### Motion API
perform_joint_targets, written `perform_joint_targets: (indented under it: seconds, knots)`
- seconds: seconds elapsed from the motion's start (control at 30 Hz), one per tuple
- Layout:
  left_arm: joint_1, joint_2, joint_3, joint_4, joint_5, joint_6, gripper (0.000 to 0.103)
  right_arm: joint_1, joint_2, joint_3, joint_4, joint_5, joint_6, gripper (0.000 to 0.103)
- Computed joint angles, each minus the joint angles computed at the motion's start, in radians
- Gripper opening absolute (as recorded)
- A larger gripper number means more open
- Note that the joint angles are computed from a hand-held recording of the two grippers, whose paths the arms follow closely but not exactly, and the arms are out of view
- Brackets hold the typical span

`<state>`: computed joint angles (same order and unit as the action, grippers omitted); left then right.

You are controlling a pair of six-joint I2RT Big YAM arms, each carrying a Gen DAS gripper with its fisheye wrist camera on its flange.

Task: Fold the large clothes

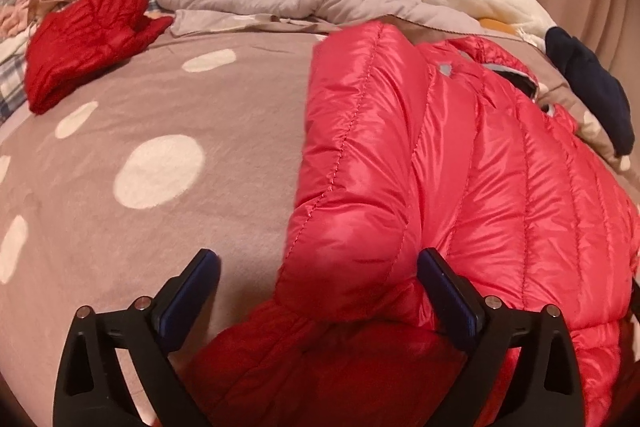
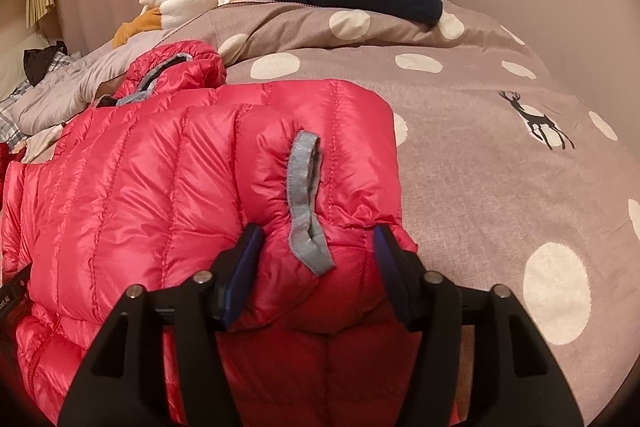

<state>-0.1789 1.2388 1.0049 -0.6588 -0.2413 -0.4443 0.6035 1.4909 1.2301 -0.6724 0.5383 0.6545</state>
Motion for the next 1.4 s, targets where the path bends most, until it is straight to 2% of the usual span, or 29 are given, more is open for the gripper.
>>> perform_joint_targets:
  seconds: [0.03,0.1,0.13,0.2,0.23,0.3,0.33,0.37,0.4,0.5,0.57,0.63,0.73,0.8,0.9,0.97,1.03,1.1,1.13,1.17,1.2,1.23,1.3,1.4]
  knots:
    - [-0.002,-0.015,0.01,-0.03,-0.027,0.012,0.095,-0.003,-0.007,0.004,-0.009,-0.016,-0.001,0.068]
    - [0.001,-0.05,0.021,-0.049,-0.056,0.047,0.084,-0.006,-0.014,0.025,-0.051,-0.044,0.018,0.081]
    - [0.01,-0.079,0.023,-0.04,-0.058,0.067,0.077,-0.008,-0.015,0.047,-0.086,-0.065,0.039,0.083]
    - [0.037,-0.131,0.023,-0.011,-0.058,0.064,0.075,-0.012,0.009,0.134,-0.187,-0.093,0.064,0.084]
    - [0.06,-0.156,0.031,-0.003,-0.05,0.046,0.075,-0.01,0.015,0.165,-0.201,-0.096,0.061,0.084]
    - [0.101,-0.172,0.056,-0.013,-0.007,0.03,0.075,-0.006,0.016,0.213,-0.161,-0.123,0.015,0.088]
    - [0.127,-0.177,0.065,-0.011,0.023,0.027,0.074,-0.006,0.022,0.243,-0.122,-0.147,-0.015,0.092]
    - [0.141,-0.179,0.067,-0.004,0.033,0.027,0.073,-0.008,0.037,0.276,-0.107,-0.158,-0.027,0.102]
    - [0.153,-0.182,0.063,0.009,0.031,0.032,0.071,-0.011,0.061,0.316,-0.103,-0.167,-0.032,0.103]
    - [0.16,-0.15,0.068,0.012,-0.046,0.048,0.059,-0.039,0.17,0.461,-0.106,-0.219,-0.038,0.102]
    - [0.181,-0.125,0.066,0.009,-0.038,0.064,0.054,-0.058,0.262,0.58,-0.156,-0.25,-0.021,0.102]
    - [0.211,-0.11,0.053,0.018,-0.015,0.073,0.053,-0.073,0.357,0.706,-0.205,-0.262,-0.039,0.101]
    - [0.238,-0.094,0.033,0.047,-0.024,0.073,0.053,-0.082,0.476,0.876,-0.285,-0.225,-0.066,0.099]
    - [0.266,-0.073,0.033,0.073,0.031,0.088,0.053,-0.092,0.549,0.973,-0.313,-0.233,-0.101,0.099]
    - [0.287,-0.048,0.03,0.114,0.106,0.108,0.053,-0.111,0.643,1.1,-0.357,-0.274,-0.084,0.097]
    - [0.288,-0.034,0.025,0.138,0.102,0.117,0.053,-0.123,0.717,1.194,-0.386,-0.319,-0.07,0.093]
    - [0.292,-0.016,0.022,0.15,0.064,0.104,0.053,-0.133,0.8,1.31,-0.442,-0.337,-0.029,0.093]
    - [0.309,-0.004,0.02,0.151,0.066,0.086,0.053,-0.146,0.857,1.385,-0.476,-0.379,0.023,0.091]
    - [0.32,0.0,0.02,0.152,0.081,0.082,0.053,-0.155,0.894,1.433,-0.499,-0.41,0.057,0.09]
    - [0.33,0.004,0.017,0.155,0.094,0.079,0.053,-0.16,0.912,1.45,-0.504,-0.419,0.086,0.083]
    - [0.339,0.006,0.013,0.159,0.101,0.076,0.053,-0.164,0.912,1.432,-0.48,-0.428,0.109,0.07]
    - [0.344,0.006,0.009,0.16,0.102,0.074,0.053,-0.166,0.9,1.399,-0.452,-0.433,0.119,0.063]
    - [0.349,0.008,0.008,0.149,0.087,0.075,0.053,-0.161,0.883,1.372,-0.438,-0.398,0.137,0.018]
    - [0.35,0.01,0.03,0.11,0.078,0.062,0.053,-0.141,0.764,1.211,-0.293,-0.354,0.078,0.015]
